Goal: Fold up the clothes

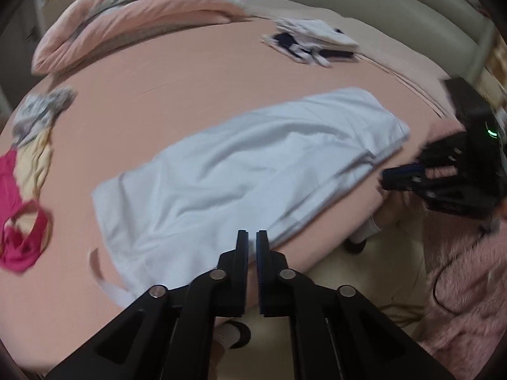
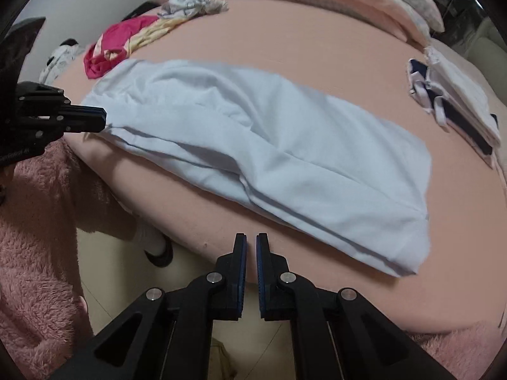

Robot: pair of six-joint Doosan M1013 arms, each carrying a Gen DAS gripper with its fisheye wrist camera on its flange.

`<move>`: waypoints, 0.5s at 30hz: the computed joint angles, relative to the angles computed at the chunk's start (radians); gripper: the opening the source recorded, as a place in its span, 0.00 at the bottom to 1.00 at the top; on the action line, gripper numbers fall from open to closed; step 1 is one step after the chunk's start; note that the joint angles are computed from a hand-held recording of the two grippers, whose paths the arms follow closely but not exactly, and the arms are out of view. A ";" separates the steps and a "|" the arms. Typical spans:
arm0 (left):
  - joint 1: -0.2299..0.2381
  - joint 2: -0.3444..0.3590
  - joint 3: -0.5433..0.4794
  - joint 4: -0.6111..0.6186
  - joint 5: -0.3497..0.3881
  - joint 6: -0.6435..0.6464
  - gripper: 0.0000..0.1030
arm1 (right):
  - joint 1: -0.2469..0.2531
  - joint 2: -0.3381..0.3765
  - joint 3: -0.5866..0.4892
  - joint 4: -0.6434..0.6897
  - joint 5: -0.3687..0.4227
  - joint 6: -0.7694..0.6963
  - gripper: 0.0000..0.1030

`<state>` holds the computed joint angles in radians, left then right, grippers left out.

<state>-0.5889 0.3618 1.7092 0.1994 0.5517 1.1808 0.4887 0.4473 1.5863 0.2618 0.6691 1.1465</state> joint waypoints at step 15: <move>-0.056 0.069 -0.068 0.115 0.015 0.057 0.01 | 0.000 0.040 -0.075 0.121 0.007 -0.112 0.30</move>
